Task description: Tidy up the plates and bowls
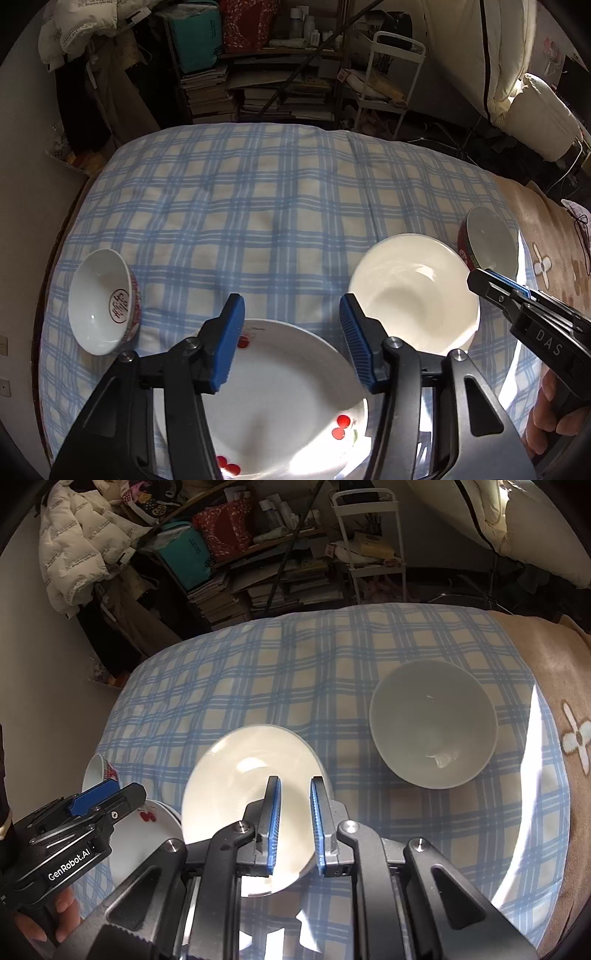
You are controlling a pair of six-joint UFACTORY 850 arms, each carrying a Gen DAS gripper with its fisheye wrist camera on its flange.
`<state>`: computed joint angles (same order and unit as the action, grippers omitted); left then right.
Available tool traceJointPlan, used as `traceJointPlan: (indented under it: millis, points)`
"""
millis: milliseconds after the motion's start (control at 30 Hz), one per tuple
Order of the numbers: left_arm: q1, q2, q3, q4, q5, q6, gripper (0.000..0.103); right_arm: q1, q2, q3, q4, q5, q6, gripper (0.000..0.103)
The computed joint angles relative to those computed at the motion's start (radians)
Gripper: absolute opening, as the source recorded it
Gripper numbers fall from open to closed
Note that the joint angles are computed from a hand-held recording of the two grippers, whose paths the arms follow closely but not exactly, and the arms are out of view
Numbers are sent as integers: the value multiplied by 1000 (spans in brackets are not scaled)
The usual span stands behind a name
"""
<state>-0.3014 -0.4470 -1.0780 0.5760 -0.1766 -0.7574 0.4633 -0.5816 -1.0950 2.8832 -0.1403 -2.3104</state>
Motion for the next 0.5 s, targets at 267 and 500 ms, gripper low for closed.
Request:
traceJointPlan:
  millis: [267, 500]
  points:
    - [73, 69, 49, 99, -32, -66, 85, 75, 13, -47, 35, -44, -96, 72]
    - [180, 126, 88, -79, -31, 125, 88, 145, -38, -174, -50, 4, -65, 91]
